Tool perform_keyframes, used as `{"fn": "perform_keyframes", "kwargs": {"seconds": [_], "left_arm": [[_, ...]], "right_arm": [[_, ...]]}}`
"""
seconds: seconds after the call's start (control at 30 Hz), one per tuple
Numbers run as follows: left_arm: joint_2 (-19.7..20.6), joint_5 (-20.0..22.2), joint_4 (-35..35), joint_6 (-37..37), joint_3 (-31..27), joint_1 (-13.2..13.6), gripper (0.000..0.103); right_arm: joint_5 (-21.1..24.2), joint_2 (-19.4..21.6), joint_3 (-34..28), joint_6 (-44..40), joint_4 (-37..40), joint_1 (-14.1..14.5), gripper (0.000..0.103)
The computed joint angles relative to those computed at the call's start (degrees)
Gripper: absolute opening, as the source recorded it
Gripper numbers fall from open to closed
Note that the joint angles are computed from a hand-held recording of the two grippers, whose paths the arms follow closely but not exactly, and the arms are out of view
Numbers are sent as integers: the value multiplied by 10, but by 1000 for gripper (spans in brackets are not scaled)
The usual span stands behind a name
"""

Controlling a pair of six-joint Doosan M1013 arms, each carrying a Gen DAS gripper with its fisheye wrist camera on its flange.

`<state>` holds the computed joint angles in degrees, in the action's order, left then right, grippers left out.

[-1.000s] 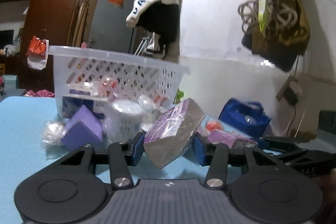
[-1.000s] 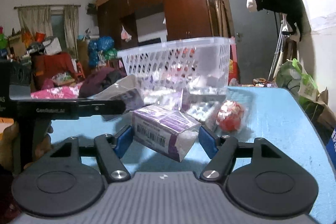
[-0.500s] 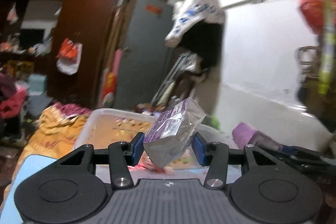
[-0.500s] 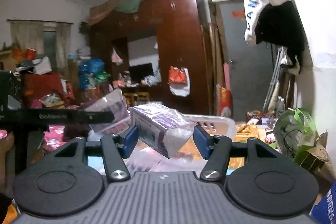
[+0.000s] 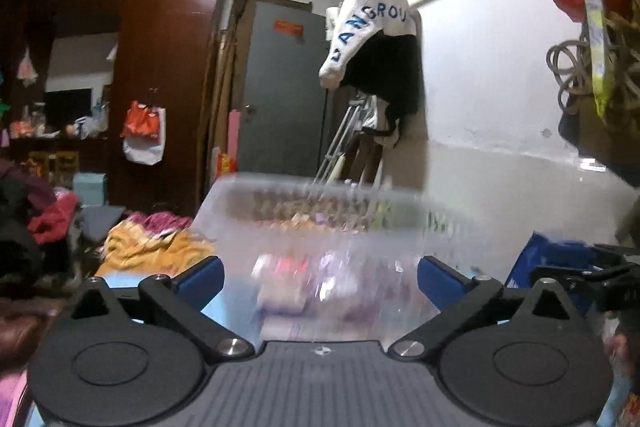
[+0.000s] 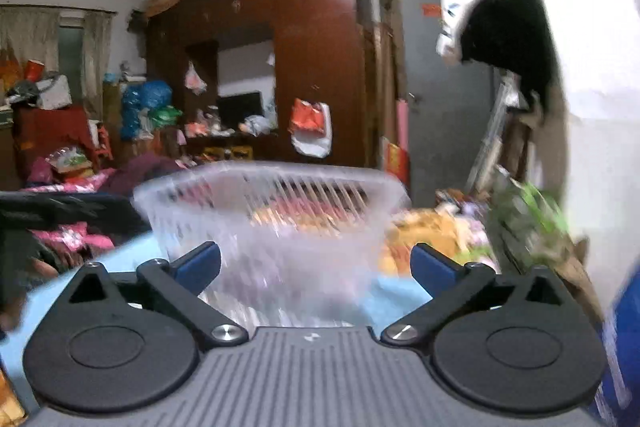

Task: Organize objects
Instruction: 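Grasp the purple box with left tool and carry both boxes over the basket, then grasp the clear plastic bag with left tool while right tool grasps the red mesh ball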

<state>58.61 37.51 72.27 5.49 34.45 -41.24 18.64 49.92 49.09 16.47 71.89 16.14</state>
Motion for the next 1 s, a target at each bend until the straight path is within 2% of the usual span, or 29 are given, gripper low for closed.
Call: {"fn": "perform_keyframes", "kwargs": {"seconds": [0.03, 0.1, 0.17, 0.2, 0.27, 0.33, 0.37, 0.4, 0.5, 0.57, 0.63, 0.73, 0.8, 0.9, 1.0], "left_arm": [[-7, 2, 4, -15, 21, -1, 103], [-16, 8, -8, -43, 48, 0, 103], [-22, 12, -65, -25, 58, 3, 102], [-24, 12, -78, -17, 59, 4, 102], [-27, 11, -59, -14, 66, 3, 102], [-18, 36, -77, 19, 48, 1, 102], [-12, 47, -98, 44, 33, 1, 102], [-8, 54, -114, 64, 24, 1, 102], [-4, 72, -116, 65, 14, 0, 101], [-10, 73, -84, 21, 30, -2, 101], [-25, 53, -45, -50, 65, 0, 101], [-32, 66, -61, -93, 74, 5, 101], [-27, 81, -108, -57, 57, 10, 101], [-1, 119, -210, 68, -7, 16, 98], [18, 143, -236, 114, -46, 17, 98]], "right_arm": [[-2, -5, 17, 22, -19, -4, 103], [10, -8, 33, 130, -105, -13, 103], [23, -6, 39, 189, -152, -19, 101], [38, -5, 37, 197, -140, -24, 100], [42, -9, 44, 155, -92, -27, 99], [29, -11, 45, 164, -138, -21, 89], [47, -6, 33, 201, -182, -21, 77], [65, -1, 18, 226, -211, -21, 70], [83, 4, 9, 235, -217, -24, 66], [94, 8, 4, 242, -215, -26, 62], [107, 10, 2, 239, -212, -27, 58], [112, 11, -1, 250, -226, -26, 51], [114, 11, -3, 256, -236, -26, 50], [120, 14, -11, 279, -263, -24, 50], [124, 15, -14, 288, -273, -24, 50]]}}
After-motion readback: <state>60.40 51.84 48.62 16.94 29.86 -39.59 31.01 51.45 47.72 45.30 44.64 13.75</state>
